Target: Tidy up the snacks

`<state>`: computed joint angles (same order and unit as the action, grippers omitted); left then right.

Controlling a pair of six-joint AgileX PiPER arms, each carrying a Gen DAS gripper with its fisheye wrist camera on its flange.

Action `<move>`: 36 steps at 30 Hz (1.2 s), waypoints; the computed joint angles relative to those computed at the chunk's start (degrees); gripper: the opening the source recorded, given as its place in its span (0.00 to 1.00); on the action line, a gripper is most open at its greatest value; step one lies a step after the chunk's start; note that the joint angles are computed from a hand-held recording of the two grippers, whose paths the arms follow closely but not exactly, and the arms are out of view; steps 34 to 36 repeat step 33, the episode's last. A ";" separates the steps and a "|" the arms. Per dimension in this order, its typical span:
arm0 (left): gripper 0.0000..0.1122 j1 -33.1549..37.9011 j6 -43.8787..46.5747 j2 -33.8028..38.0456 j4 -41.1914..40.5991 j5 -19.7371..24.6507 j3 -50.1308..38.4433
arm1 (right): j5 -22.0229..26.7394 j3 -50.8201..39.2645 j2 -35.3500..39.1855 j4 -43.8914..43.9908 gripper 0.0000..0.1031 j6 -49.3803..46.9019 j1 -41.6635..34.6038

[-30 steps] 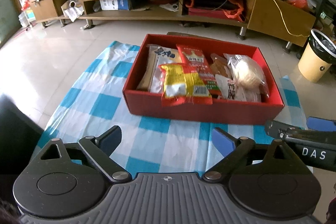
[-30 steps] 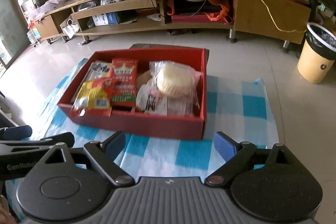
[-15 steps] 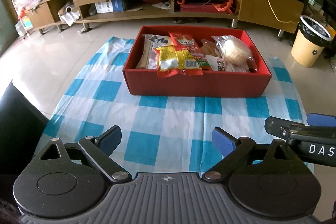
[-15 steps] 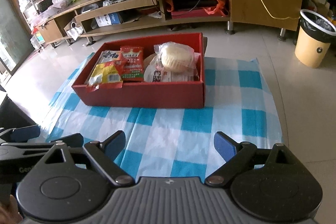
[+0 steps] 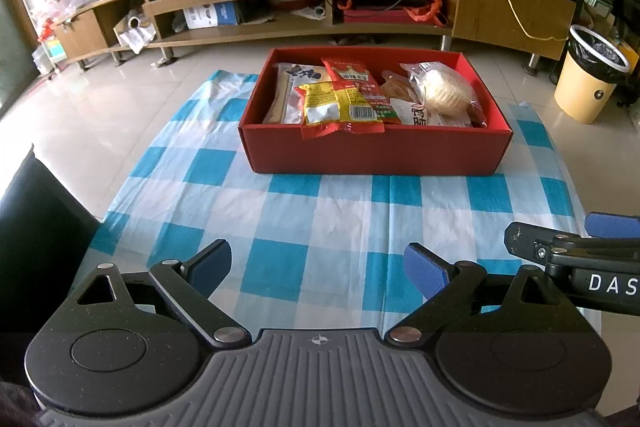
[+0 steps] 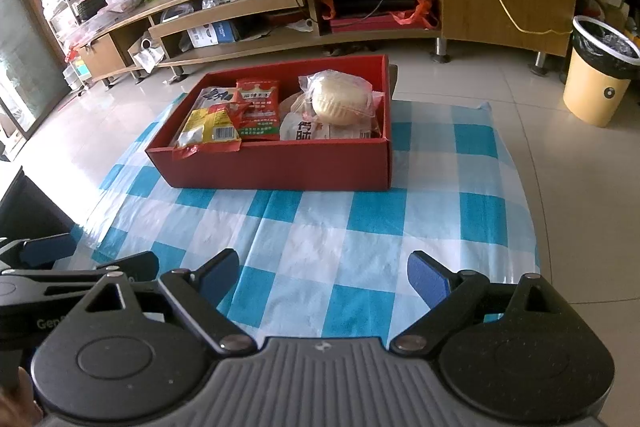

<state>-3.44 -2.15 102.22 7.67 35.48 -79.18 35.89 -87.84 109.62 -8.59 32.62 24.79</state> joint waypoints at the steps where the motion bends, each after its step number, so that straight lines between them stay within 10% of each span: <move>1: 0.86 0.00 0.03 -0.11 -0.02 0.03 0.08 | 0.00 0.00 0.00 0.00 0.87 0.00 0.00; 36: 0.87 0.01 -1.50 -1.95 1.89 -1.84 2.63 | -0.98 0.95 -0.12 0.59 0.87 -0.75 0.06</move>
